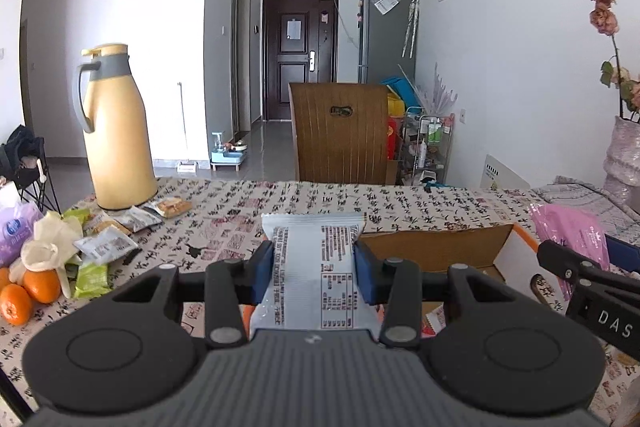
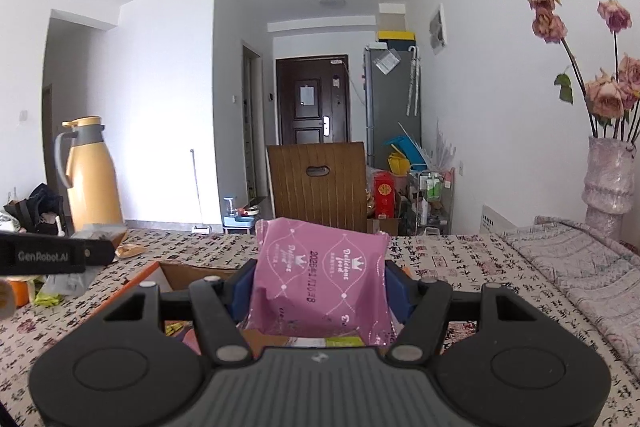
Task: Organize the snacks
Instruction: 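Carry both packets over the box and open both tools to drop them inside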
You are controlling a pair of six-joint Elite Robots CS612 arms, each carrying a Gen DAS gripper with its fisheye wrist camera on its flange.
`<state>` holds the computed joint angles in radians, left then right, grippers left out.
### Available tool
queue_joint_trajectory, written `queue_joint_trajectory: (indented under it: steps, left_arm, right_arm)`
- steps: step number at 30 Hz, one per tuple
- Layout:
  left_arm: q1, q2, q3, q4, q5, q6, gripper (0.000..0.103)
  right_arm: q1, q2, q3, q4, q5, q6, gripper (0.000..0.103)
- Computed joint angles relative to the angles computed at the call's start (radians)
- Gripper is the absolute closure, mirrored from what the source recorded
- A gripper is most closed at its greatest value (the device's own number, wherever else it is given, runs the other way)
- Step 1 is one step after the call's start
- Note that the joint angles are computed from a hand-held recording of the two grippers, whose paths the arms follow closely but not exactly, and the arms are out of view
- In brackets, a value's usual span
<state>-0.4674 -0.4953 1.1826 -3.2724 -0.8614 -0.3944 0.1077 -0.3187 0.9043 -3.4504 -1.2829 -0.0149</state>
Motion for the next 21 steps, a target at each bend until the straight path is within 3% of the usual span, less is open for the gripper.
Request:
queue_joint_trajectory:
  steps: [6,16,18,21]
  left_arm:
    - [0.020,0.016,-0.014,0.044,-0.057,-0.050,0.060]
    - [0.022,0.022,-0.015,0.055,-0.092,-0.047,0.058]
    - [0.020,0.021,-0.009,0.036,-0.089,-0.038,0.053]
    - [0.016,0.021,-0.007,0.021,-0.065,-0.037,0.029]
  right_arm:
    - [0.000,0.026,-0.038,0.056,0.005,0.004,0.039]
    - [0.003,0.033,-0.040,0.126,0.025,-0.027,0.039]
    - [0.002,0.031,-0.037,0.125,0.029,-0.028,0.037]
    - [0.001,0.031,-0.040,0.132,0.029,-0.019,0.029]
